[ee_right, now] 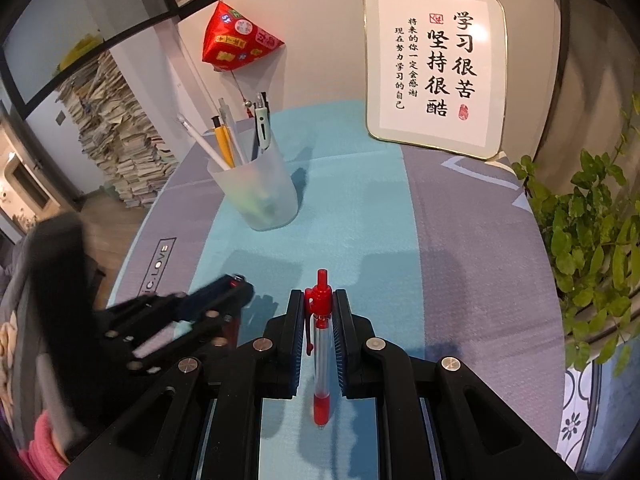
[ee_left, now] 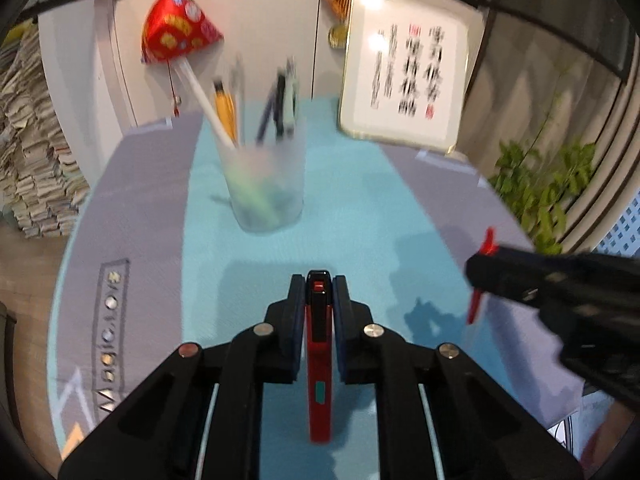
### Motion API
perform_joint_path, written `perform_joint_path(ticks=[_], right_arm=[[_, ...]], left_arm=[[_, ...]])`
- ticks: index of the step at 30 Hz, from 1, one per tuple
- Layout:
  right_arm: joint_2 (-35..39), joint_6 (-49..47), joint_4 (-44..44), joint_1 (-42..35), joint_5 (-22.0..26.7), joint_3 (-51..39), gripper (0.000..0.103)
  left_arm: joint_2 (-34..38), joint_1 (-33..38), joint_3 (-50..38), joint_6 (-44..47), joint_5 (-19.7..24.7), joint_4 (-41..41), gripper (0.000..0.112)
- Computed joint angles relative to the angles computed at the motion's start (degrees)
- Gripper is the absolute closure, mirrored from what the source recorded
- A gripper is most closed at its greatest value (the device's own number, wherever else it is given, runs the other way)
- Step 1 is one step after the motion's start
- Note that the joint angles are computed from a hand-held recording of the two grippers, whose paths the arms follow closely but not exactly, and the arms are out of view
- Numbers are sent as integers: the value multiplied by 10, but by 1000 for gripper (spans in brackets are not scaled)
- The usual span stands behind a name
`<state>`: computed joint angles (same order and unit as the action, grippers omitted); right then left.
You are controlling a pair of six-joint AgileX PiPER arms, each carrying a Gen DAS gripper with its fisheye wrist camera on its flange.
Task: Organize stationery
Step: 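Grasp the second red pen with the left gripper while the right lifts its red pen, then lower the red pen into the frosted cup and open the right gripper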
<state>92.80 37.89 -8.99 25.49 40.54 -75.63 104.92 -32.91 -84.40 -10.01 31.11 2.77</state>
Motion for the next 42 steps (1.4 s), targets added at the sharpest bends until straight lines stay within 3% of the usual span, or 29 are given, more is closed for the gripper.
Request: perform_joint_path(ticks=[10, 25, 32, 42], right_arm=[[-2, 20, -26, 19, 8, -29, 89], [47, 15, -61, 44, 62, -149, 89], [106, 1, -88, 46, 109, -276, 89], [282, -46, -85, 30, 224, -606, 89]], left_arm=[[-79, 43, 38, 37, -44, -36, 101], [-104, 95, 64, 80, -71, -67, 101], [-110, 112, 73, 124, -81, -104, 101], [-114, 134, 80, 181, -85, -155, 101]])
